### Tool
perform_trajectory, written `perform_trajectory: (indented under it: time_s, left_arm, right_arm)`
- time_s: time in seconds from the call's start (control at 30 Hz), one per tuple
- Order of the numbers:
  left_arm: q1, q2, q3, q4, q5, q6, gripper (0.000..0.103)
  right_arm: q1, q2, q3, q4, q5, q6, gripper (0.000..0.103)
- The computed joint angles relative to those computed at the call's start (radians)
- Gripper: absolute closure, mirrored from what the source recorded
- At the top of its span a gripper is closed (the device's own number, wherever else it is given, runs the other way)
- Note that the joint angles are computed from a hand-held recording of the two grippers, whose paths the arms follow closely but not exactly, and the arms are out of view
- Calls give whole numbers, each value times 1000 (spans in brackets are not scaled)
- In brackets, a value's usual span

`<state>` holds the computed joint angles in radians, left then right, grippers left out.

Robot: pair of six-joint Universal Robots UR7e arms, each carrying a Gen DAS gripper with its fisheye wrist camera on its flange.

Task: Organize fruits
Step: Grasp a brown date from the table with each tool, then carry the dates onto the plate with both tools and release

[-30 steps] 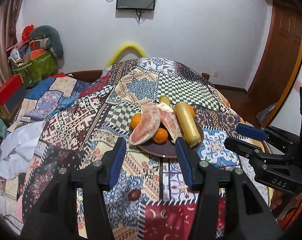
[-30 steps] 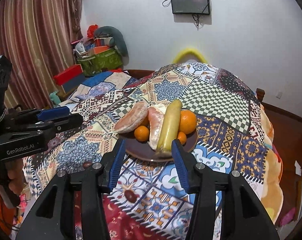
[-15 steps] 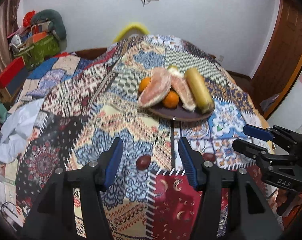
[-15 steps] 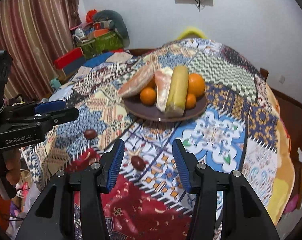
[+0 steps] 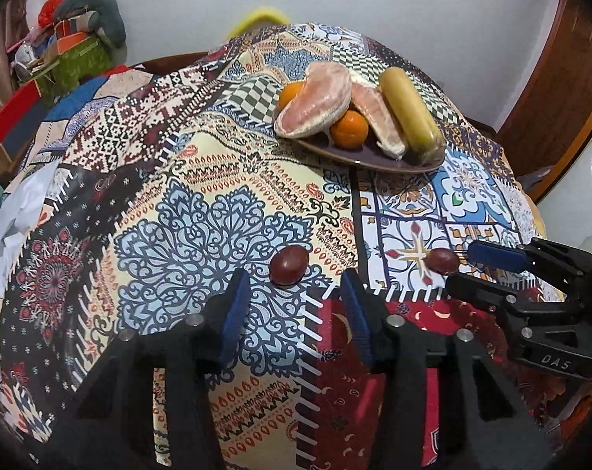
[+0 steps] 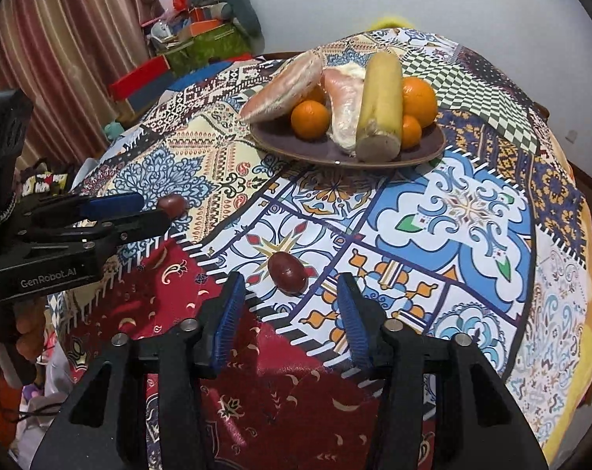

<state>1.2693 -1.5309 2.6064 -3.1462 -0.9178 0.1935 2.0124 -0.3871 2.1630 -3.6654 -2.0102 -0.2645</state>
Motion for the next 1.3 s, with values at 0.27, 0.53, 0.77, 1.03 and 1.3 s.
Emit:
perform_trajectory:
  time_s: [0.27, 0.53, 0.77, 1.03, 1.3]
  left_arm:
    - [26, 36, -20, -16, -16, 13, 69]
    - [33, 65, -34, -43, -12, 22, 77]
    - [37, 59, -36, -44, -18, 26, 81]
    - [7, 24, -24, -44, -13, 24, 81]
    - [-30, 31, -43, -62, -17, 41, 81]
  right_arm:
    - [-1, 13, -16, 15, 10, -13, 76]
    - [-1, 21, -23, 12, 14, -19, 88]
    - [4, 17, -18, 3, 21, -16, 88]
    - [12, 2, -13, -27, 24, -21, 89]
    - [14, -24, -22, -63, 31, -38, 89]
